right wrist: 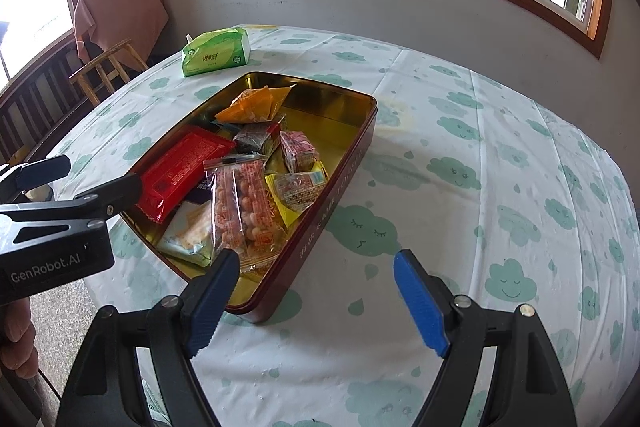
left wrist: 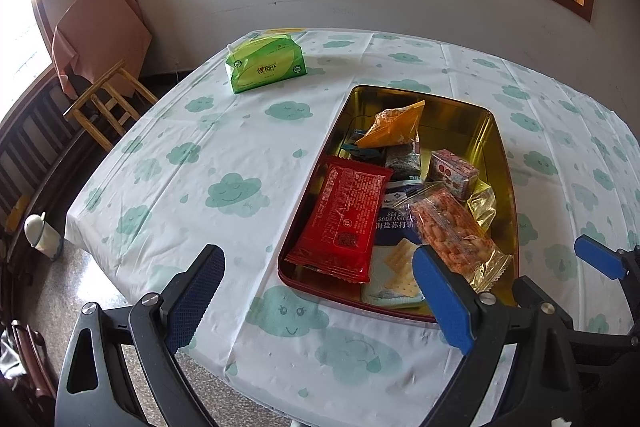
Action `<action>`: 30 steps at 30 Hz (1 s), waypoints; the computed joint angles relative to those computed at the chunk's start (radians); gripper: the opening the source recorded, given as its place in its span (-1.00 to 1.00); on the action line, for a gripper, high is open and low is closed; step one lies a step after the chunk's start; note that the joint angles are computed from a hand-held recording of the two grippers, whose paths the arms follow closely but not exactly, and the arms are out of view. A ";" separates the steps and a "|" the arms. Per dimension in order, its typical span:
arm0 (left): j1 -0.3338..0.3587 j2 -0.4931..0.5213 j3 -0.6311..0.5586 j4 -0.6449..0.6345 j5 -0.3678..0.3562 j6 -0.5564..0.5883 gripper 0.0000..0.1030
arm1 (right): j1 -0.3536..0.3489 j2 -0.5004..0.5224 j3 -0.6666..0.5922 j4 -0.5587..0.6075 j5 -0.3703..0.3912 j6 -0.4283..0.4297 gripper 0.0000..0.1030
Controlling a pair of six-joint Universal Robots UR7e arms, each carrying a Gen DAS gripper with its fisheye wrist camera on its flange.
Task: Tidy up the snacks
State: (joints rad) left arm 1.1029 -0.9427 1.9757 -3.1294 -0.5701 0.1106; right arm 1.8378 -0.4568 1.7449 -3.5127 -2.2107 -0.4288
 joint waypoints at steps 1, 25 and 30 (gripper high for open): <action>0.000 0.000 0.000 0.001 0.000 0.000 0.82 | -0.001 0.000 0.000 0.005 -0.001 0.004 0.59; -0.002 0.007 -0.006 0.035 -0.017 -0.015 0.82 | -0.007 0.009 -0.006 0.033 -0.007 0.012 0.59; 0.001 0.011 -0.009 0.041 -0.022 -0.016 0.82 | -0.006 0.011 -0.009 0.035 -0.009 0.010 0.59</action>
State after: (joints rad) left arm 1.1037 -0.9316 1.9664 -3.0879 -0.5917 0.0942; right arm 1.8321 -0.4459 1.7360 -3.4778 -2.2197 -0.4189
